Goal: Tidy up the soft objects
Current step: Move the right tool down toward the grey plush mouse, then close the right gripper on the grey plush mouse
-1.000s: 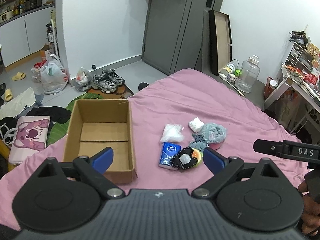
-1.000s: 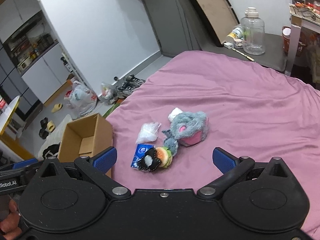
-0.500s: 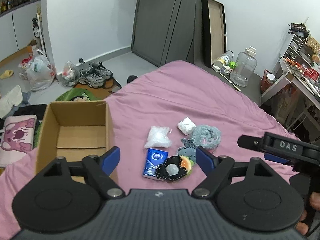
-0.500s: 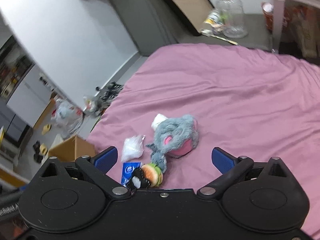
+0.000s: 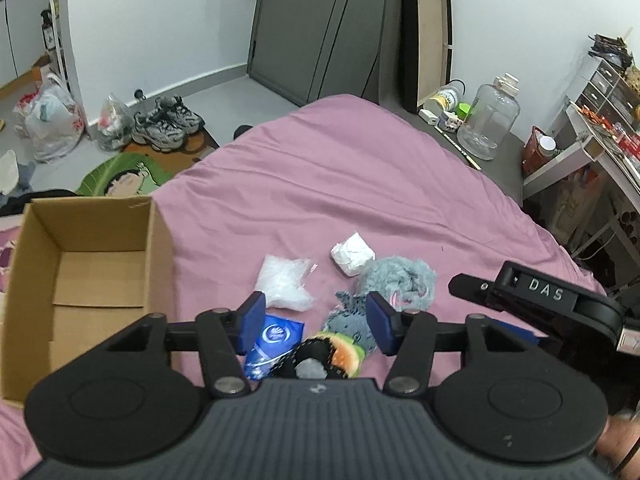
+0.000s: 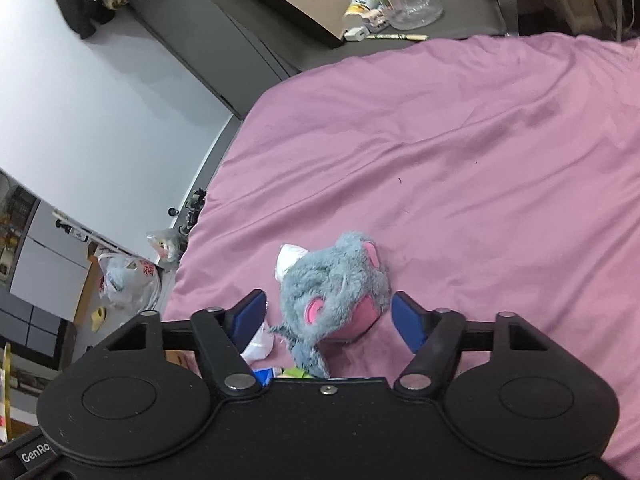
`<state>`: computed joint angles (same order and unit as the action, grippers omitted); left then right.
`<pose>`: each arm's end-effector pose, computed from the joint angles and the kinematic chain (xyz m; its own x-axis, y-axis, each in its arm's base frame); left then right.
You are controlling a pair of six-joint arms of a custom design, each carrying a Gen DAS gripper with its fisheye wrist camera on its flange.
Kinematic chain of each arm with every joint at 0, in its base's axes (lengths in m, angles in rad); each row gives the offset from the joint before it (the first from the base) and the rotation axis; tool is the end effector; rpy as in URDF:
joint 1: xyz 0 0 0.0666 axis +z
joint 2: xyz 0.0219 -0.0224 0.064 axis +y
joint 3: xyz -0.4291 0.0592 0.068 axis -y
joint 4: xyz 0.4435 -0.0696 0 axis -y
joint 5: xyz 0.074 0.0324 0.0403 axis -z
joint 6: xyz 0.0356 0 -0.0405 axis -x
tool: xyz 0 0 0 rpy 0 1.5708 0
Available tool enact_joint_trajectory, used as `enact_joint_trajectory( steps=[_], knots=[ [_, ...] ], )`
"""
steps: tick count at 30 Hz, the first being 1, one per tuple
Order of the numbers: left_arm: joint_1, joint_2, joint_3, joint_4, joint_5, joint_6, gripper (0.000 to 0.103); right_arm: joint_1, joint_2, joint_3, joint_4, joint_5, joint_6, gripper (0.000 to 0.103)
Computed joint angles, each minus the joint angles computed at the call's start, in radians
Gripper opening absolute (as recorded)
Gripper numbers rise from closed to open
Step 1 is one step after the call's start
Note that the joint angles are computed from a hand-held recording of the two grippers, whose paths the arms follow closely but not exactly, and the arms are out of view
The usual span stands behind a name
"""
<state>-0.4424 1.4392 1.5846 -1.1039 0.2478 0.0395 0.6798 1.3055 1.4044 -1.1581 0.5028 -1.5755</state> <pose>0.4787 -0.2369 0.5403 -0.7604 0.3178 -0.5664 0.5128 0.8290 -0.2233 0.3747 0.2803 0.5145 -0.3642 0.8323 -0.4179 0.6798 0.5442 0.4915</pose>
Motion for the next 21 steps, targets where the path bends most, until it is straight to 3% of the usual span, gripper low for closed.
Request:
enact_joint_trajectory(
  steps=[6, 12, 21],
  knots=[
    [-0.024, 0.059, 0.02, 0.014, 0.013, 0.035, 0.047, -0.041, -0.004, -0.056, 0.088, -0.074, -0.005, 0.061],
    [-0.049, 0.122, 0.045, 0.007, 0.036, 0.062, 0.045, -0.069, -0.024, -0.121, 0.162, -0.102, -0.076, 0.058],
    [-0.079, 0.19, 0.066, 0.021, 0.071, 0.08, 0.04, -0.099, -0.041, -0.184, 0.244, -0.168, -0.109, 0.04]
  ],
)
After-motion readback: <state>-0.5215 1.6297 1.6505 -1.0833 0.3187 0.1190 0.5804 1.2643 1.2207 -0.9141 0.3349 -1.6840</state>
